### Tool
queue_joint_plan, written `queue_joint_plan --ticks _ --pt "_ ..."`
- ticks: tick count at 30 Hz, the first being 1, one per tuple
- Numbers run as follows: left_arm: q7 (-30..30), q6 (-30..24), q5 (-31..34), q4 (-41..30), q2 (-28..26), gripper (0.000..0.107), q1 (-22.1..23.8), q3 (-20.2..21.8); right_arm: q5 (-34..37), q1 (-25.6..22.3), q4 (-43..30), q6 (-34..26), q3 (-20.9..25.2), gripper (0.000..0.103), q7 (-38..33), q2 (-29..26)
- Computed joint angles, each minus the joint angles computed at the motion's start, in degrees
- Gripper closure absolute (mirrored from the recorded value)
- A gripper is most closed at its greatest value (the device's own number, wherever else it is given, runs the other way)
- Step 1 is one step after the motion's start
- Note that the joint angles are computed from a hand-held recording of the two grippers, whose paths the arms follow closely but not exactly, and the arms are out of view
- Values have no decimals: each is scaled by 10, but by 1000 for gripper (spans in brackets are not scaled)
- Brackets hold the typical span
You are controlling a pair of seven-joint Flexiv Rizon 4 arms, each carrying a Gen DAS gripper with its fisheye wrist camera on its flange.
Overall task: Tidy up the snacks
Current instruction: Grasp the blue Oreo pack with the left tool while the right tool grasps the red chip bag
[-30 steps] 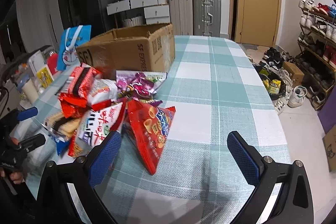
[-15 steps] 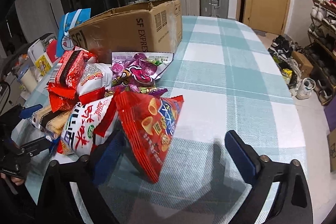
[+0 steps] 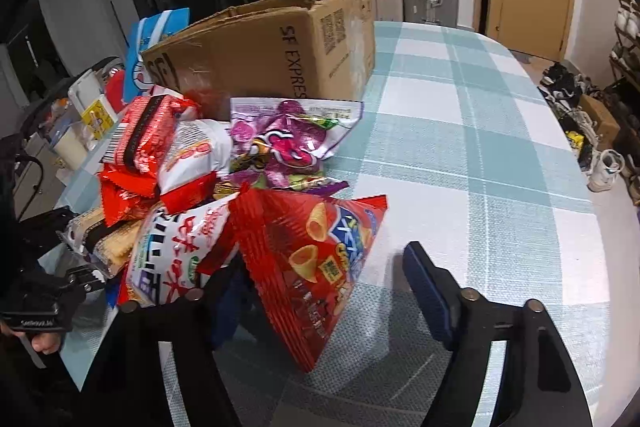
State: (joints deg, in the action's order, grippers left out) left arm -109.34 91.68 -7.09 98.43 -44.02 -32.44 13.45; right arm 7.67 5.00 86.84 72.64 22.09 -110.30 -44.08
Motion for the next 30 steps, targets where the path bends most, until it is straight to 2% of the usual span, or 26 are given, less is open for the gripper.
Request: queue_joint_plan --ticks 4,9,17,23,30 --pt "-2 4 1 -4 -4 63 -6 7 9 -13 0 -3 19 48 -22 0" --pt "-12 15 -2 13 2 64 -19 22 19 -16 10 11 21 57 -31 6" --pt "-24 45 -22 51 16 64 -35 48 20 -18 46 62 8 60 -10 26" --pt "-16 65 -46 75 22 64 -59 76 -9 -12 79 122 -9 60 27 41" --pt "-2 78 -87 105 29 64 -101 112 -47 -36 102 159 3 60 64 45"
